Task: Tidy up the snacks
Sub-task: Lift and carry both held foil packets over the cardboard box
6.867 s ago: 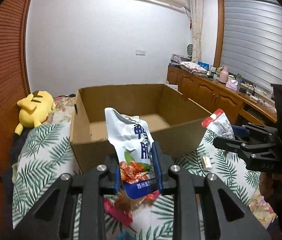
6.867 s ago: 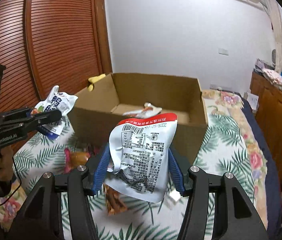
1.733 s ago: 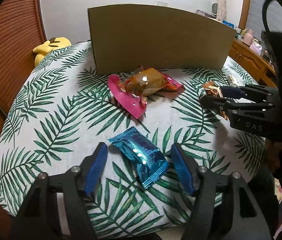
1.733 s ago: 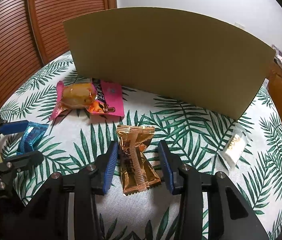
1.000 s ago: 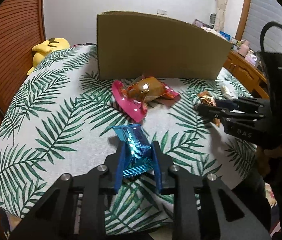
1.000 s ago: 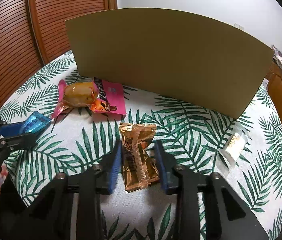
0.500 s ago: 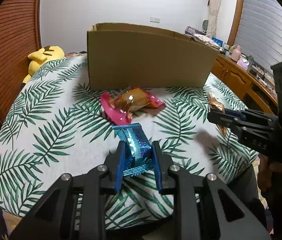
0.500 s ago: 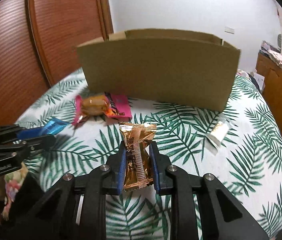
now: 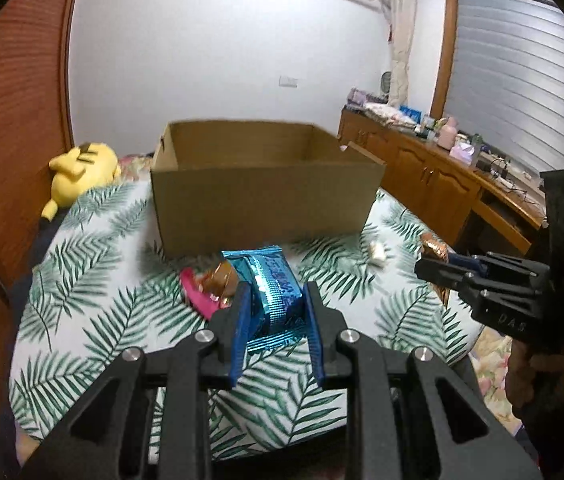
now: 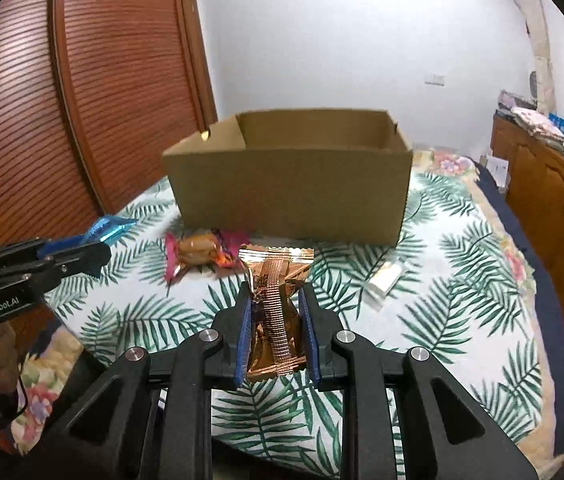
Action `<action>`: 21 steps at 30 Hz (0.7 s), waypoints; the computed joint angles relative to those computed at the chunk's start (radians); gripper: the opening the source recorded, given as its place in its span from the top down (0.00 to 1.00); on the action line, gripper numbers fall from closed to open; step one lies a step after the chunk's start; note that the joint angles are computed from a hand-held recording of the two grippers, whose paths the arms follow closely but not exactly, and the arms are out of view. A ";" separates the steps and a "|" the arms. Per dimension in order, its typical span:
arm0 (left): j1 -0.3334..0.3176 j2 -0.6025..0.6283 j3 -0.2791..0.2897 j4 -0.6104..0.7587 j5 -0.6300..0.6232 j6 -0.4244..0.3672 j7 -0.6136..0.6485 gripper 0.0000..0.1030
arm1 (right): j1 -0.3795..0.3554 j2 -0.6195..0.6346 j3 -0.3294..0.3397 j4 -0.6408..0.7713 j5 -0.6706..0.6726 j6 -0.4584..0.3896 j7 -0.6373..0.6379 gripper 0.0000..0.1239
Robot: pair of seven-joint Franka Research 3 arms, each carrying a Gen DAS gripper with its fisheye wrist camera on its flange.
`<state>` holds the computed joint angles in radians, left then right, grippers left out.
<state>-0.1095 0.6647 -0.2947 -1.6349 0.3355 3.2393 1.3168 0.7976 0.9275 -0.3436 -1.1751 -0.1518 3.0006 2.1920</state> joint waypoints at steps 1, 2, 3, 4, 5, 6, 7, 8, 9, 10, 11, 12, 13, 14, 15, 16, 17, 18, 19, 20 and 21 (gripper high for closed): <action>0.001 -0.007 -0.003 -0.003 0.003 0.007 0.002 0.78 | 0.014 -0.015 -0.017 -0.023 -0.004 0.016 0.011 0.83; 0.003 -0.012 -0.006 -0.004 0.007 0.011 0.005 0.78 | 0.026 -0.022 -0.033 -0.034 -0.007 0.022 0.018 0.83; 0.000 -0.015 -0.002 -0.003 0.008 0.013 0.004 0.78 | 0.034 -0.024 -0.044 -0.039 -0.008 0.024 0.023 0.83; -0.004 -0.018 0.001 0.002 0.010 0.012 0.005 0.78 | 0.046 -0.031 -0.061 -0.048 -0.012 0.031 0.029 0.83; -0.006 -0.018 0.002 0.010 0.011 0.009 0.006 0.78 | 0.050 -0.032 -0.067 -0.049 -0.012 0.034 0.031 0.83; -0.009 -0.019 0.003 0.015 0.011 0.007 0.006 0.78 | 0.053 -0.038 -0.072 -0.056 -0.014 0.040 0.031 0.83; -0.004 -0.017 -0.004 0.025 0.012 0.002 0.009 0.78 | 0.056 -0.042 -0.078 -0.060 -0.014 0.046 0.031 0.83; 0.000 -0.016 -0.010 0.031 0.011 -0.003 0.011 0.78 | 0.059 -0.044 -0.084 -0.060 -0.013 0.048 0.030 0.83; 0.016 -0.010 -0.032 0.046 0.011 -0.015 0.020 0.78 | 0.060 -0.048 -0.087 -0.063 -0.012 0.051 0.027 0.83; 0.022 -0.004 -0.042 0.060 0.009 -0.025 0.028 0.78 | 0.059 -0.049 -0.089 -0.059 -0.011 0.052 0.024 0.83; 0.028 0.005 -0.053 0.082 0.007 -0.041 0.040 0.78 | 0.057 -0.050 -0.090 -0.056 -0.010 0.052 0.020 0.83; 0.024 0.011 -0.050 0.097 0.002 -0.050 0.046 0.78 | 0.054 -0.047 -0.090 -0.046 -0.008 0.049 0.015 0.83; 0.017 0.020 -0.046 0.123 -0.002 -0.064 0.055 0.78 | 0.049 -0.040 -0.092 -0.026 -0.009 0.040 0.010 0.83; 0.012 0.031 -0.043 0.147 -0.006 -0.076 0.065 0.78 | 0.045 -0.034 -0.092 -0.010 -0.010 0.033 0.007 0.83; 0.009 0.050 -0.045 0.189 -0.010 -0.101 0.083 0.78 | 0.037 -0.023 -0.090 0.014 -0.012 0.023 0.003 0.83; 0.004 0.065 -0.043 0.220 -0.017 -0.115 0.097 0.78 | 0.021 -0.009 -0.080 0.049 -0.013 0.010 -0.004 0.83; -0.004 0.078 -0.037 0.249 -0.024 -0.127 0.109 0.78 | 0.003 0.004 -0.064 0.081 -0.015 -0.002 -0.014 0.83; -0.016 0.102 -0.029 0.299 -0.030 -0.146 0.124 0.78 | -0.017 0.025 -0.047 0.126 -0.016 -0.019 -0.025 0.83; -0.022 0.119 -0.025 0.332 -0.039 -0.160 0.137 0.78 | -0.038 0.052 -0.032 0.183 -0.018 -0.042 -0.035 0.83; -0.030 0.144 -0.023 0.383 -0.048 -0.182 0.153 0.78 | -0.056 0.078 -0.019 0.236 -0.022 -0.063 -0.042 0.83; -0.036 0.160 -0.020 0.414 -0.058 -0.197 0.166 0.78 | -0.073 0.104 -0.005 0.290 -0.026 -0.086 -0.047 0.83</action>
